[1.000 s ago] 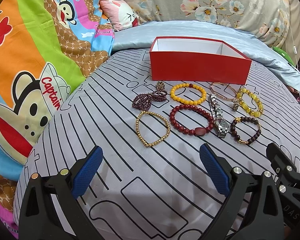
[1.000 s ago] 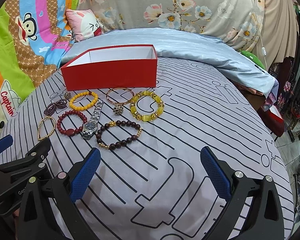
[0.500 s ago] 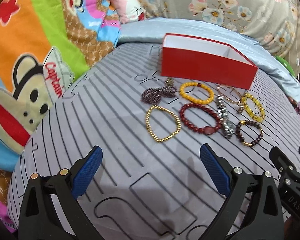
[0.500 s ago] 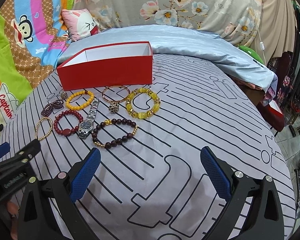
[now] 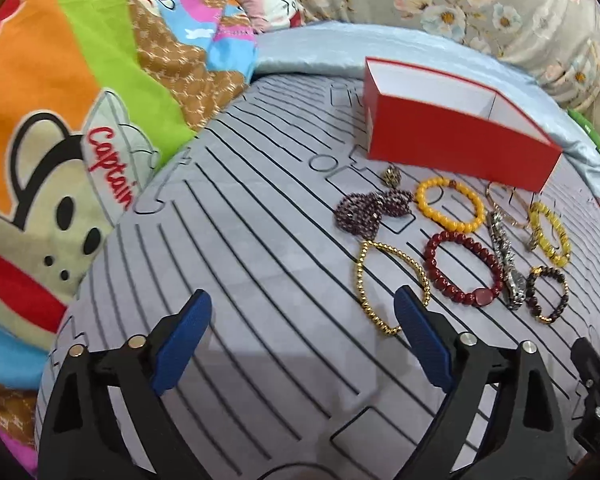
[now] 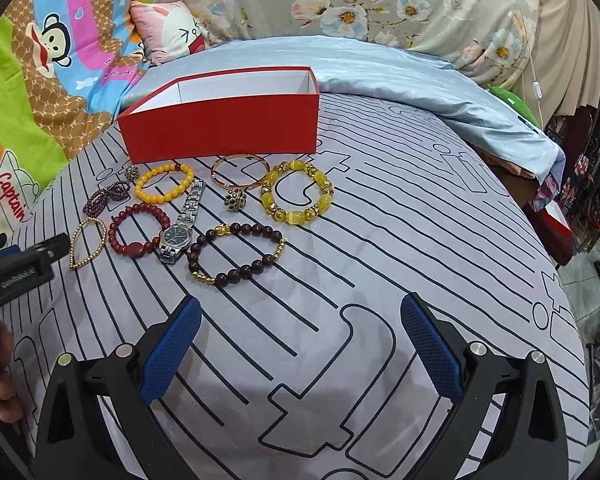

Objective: Organize jewelry
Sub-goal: 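Grasp the gold bead bracelet with the left tool while the right tool grasps the black bead bracelet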

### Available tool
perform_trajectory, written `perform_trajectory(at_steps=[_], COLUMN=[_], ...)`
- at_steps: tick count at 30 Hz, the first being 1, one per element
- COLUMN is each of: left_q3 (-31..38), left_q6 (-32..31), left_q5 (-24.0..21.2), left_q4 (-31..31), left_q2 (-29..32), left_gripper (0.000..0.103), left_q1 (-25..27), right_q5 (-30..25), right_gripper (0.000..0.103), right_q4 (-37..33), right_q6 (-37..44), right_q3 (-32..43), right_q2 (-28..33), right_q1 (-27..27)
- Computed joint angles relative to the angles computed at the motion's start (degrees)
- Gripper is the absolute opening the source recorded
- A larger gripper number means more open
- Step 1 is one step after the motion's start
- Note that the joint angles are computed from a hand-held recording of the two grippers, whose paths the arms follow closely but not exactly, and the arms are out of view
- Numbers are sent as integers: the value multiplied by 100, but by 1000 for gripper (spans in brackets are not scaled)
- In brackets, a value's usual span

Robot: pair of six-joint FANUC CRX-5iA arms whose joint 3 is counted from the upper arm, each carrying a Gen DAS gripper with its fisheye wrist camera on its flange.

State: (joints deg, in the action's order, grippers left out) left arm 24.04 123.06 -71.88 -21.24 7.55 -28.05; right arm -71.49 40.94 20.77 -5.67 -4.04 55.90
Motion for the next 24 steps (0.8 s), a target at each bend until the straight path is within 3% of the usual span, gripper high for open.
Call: perform_trajectory(at_steps=[4, 7, 11, 16, 18, 24], left_q3=[13, 126, 251, 180, 109, -186], left_q6=[-25, -246, -411, -552, -613, -533], left_q5=[109, 63, 56, 248, 359, 638], left_q4=[256, 347, 287, 369, 507, 777], left_q2=[74, 220, 337, 311, 280, 93], left_gripper=[82, 65, 56, 15, 6, 4], left_q1=[127, 122, 58, 45, 92, 179], right_q5=[9, 28, 66, 132, 163, 209], right_gripper=[96, 96, 96, 96, 96, 86], right_q4=[-173, -239, -340, -427, -439, -540], right_q6=[141, 201, 278, 362, 414, 607], right_q3=[85, 119, 182, 255, 294, 518], right_q2=[20, 20, 23, 48, 94, 304], right_q1=[-58, -106, -204, -309, -345, -465])
